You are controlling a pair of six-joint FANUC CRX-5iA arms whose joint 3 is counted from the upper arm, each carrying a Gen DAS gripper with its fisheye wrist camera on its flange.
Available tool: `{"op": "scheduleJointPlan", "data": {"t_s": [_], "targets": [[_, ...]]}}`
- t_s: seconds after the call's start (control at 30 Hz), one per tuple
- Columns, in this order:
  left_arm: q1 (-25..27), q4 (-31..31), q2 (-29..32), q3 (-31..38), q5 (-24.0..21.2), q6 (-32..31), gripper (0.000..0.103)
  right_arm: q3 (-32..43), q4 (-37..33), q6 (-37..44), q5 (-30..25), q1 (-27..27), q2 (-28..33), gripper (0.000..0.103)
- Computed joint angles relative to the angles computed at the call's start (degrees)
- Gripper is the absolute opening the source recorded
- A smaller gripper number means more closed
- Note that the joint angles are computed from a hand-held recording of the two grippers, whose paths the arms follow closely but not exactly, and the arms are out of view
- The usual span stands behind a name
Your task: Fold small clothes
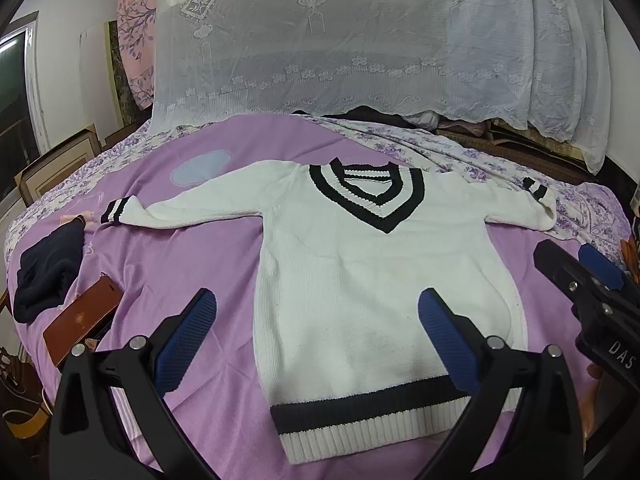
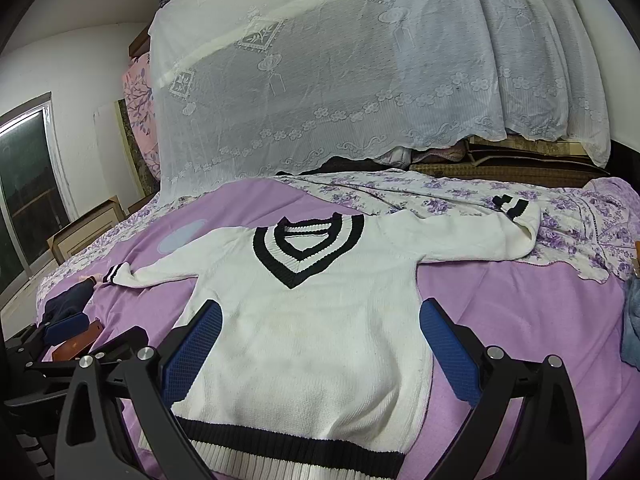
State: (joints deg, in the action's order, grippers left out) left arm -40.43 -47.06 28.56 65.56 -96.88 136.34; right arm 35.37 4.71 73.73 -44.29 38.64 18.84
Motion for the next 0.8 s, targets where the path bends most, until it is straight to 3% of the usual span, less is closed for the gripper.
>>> {"op": "scheduleJointPlan", "data": {"t_s": [0.8], "targets": [[0.21, 0.25, -0.96, -1.87, 0.57, 0.61, 0.099, -0.40, 0.01, -0.28, 0.31, -0.03, -0.12, 0.100]]}}
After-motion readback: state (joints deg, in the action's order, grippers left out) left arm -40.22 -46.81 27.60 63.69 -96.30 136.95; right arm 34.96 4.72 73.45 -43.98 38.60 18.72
